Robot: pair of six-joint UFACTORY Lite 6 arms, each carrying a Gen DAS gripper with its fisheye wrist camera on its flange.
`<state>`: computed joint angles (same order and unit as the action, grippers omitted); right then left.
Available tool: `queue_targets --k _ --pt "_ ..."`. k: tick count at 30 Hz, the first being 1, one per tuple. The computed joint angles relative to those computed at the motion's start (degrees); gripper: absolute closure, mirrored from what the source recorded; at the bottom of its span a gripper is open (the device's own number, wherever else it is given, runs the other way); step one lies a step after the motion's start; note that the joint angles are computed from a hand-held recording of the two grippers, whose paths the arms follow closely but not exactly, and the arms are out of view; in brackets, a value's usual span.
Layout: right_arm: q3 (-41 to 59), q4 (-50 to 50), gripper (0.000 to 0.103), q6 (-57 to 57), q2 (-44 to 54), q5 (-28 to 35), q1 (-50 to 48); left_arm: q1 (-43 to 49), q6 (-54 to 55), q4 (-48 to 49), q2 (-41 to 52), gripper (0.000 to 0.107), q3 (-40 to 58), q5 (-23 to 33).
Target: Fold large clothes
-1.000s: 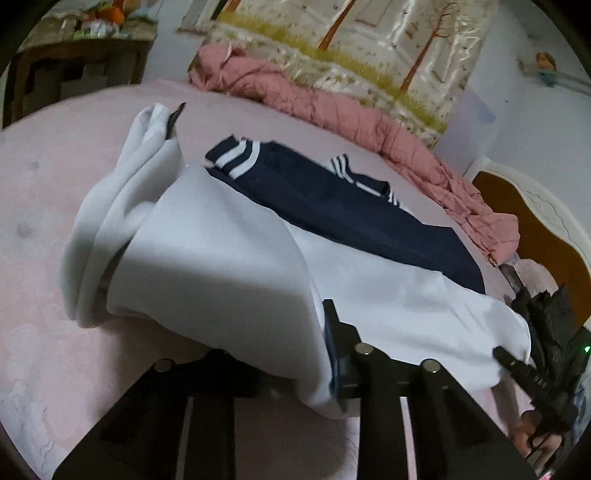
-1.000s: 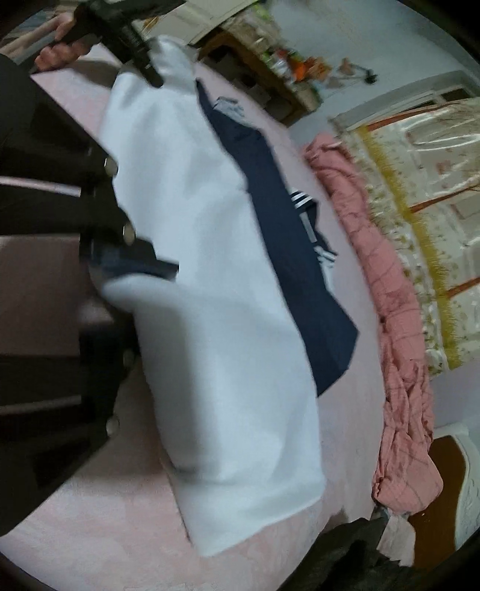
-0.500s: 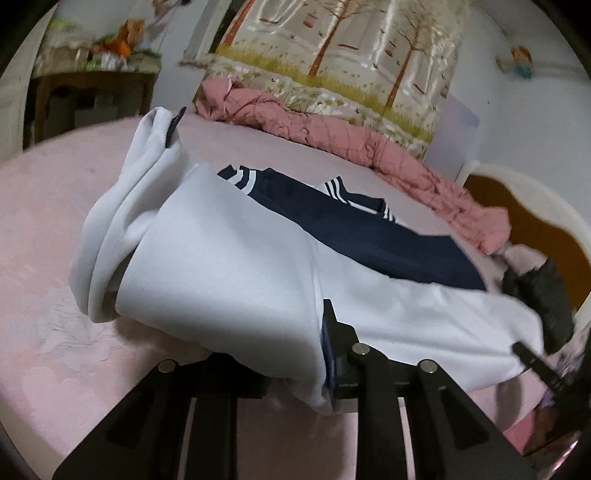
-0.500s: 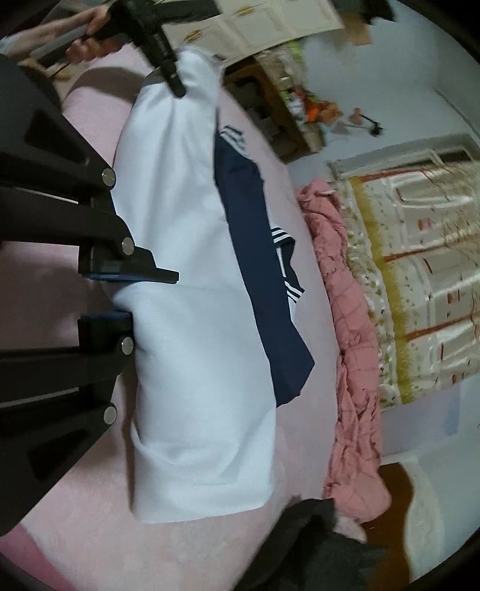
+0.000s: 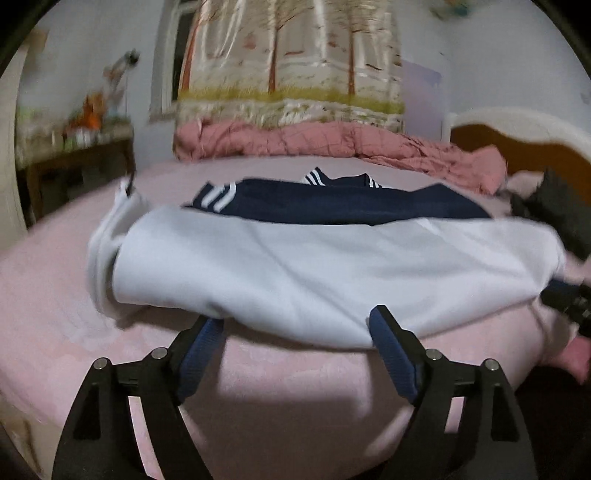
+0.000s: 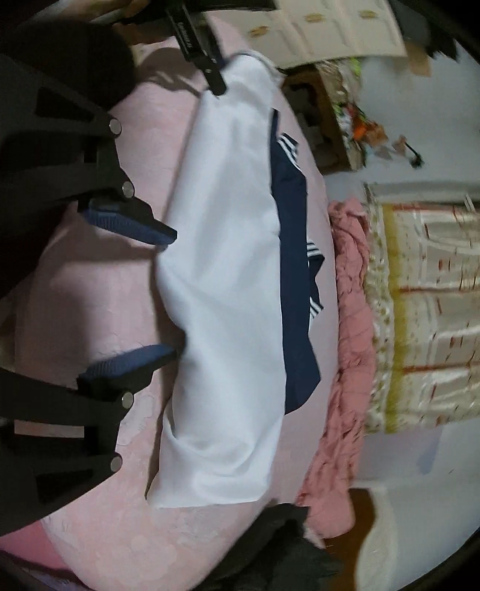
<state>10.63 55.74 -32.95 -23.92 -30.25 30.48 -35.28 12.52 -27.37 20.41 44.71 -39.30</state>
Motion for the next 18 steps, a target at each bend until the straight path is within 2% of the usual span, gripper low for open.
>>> queue_targets --k 5,8,10,12,14,18 --pt "0.6 19.4 0.043 -12.9 2.8 -10.2 11.7 -6.0 8.9 -12.7 1.8 0.026 -2.3 -8.5" --pt "4.5 31.6 0.040 -18.3 11.5 -21.4 19.0 -11.7 16.8 -23.8 4.8 0.026 -2.4 -17.1" --pt "6.9 34.9 0.040 -19.8 17.3 -28.0 22.5 -14.3 19.6 -27.5 6.4 0.026 -2.4 -22.5" --pt "8.0 35.1 0.040 -21.9 19.2 -30.7 24.2 -14.9 19.7 -28.4 6.0 0.026 -2.5 -24.6" --pt "9.6 34.6 0.040 -24.9 21.0 -32.2 25.7 -13.8 19.1 -23.8 3.2 0.026 -4.1 -23.3" --pt "13.2 30.7 0.040 -33.7 24.6 -32.5 26.7 -13.7 31.3 -24.7 7.2 0.025 3.6 -21.1"
